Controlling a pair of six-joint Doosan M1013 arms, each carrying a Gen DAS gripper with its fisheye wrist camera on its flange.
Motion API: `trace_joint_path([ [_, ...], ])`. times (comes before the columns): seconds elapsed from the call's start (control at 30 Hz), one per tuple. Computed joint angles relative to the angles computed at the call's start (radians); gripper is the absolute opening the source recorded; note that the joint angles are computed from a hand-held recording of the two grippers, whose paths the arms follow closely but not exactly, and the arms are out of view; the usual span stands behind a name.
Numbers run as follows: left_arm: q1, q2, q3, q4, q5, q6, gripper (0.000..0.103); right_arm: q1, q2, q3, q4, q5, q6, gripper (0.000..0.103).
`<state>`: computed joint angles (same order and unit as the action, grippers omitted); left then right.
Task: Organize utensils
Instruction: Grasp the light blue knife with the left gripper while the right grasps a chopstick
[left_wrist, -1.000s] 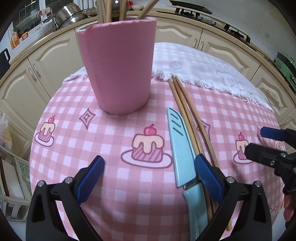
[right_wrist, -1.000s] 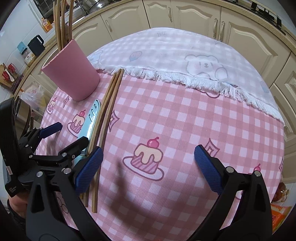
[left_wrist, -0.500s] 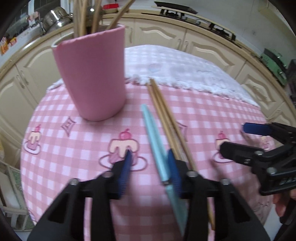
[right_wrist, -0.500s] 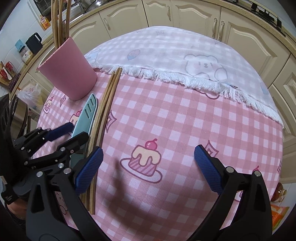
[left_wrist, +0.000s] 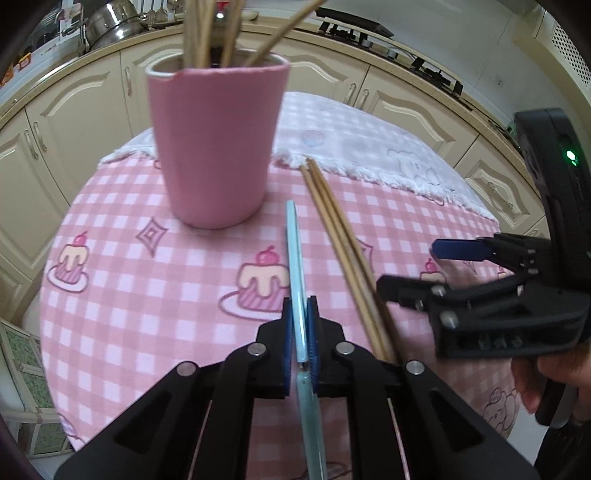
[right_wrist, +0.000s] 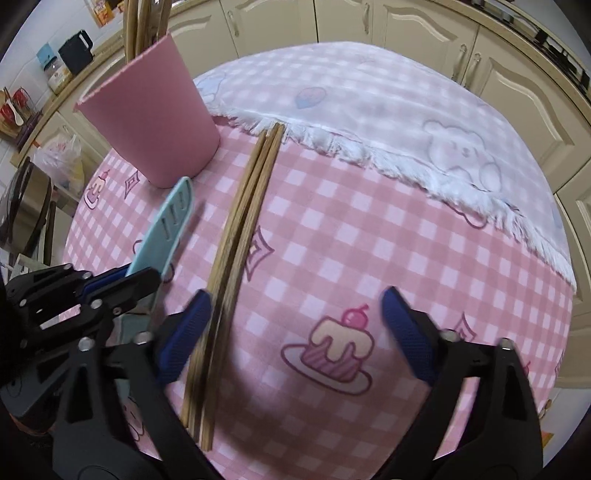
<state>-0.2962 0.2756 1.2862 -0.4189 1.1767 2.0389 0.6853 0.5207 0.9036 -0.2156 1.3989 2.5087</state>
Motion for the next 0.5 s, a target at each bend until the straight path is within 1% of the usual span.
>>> trace_joint_path([
  [0.07,0.003,-0.001,0.002,0.011,-0.008,0.007,0.007,0.002,0.015,-0.024,-0.003,0.027,-0.014,0.076],
  [0.13,0.007,0.001,0.0,0.011,-0.008,0.013,0.007,0.003,0.023,-0.041,0.004,0.04,-0.025,0.072],
  [0.2,0.01,0.004,-0.002,0.012,-0.004,0.023,0.007,0.003,0.039,-0.071,0.017,0.063,-0.044,0.064],
  [0.27,0.008,0.006,-0.005,0.016,-0.001,0.032,0.007,0.002,0.06,-0.109,0.025,0.091,-0.057,0.059],
  [0.3,0.006,0.007,-0.006,0.022,-0.001,0.037,0.007,0.001,0.067,-0.121,0.031,0.098,-0.061,0.053],
  [0.33,0.004,0.008,-0.007,0.027,-0.001,0.043,0.007,-0.001,0.075,-0.137,0.041,0.106,-0.065,0.049],
  [0.37,0.004,0.009,-0.009,0.028,0.0,0.046,0.007,-0.003,0.083,-0.15,0.052,0.111,-0.067,0.042],
  [0.4,0.004,0.01,-0.01,0.028,0.002,0.049,0.008,-0.005,0.089,-0.161,0.057,0.119,-0.067,0.038],
  [0.5,0.006,0.013,-0.012,0.024,0.007,0.056,0.009,-0.005,0.117,-0.209,0.045,0.165,-0.068,0.034],
])
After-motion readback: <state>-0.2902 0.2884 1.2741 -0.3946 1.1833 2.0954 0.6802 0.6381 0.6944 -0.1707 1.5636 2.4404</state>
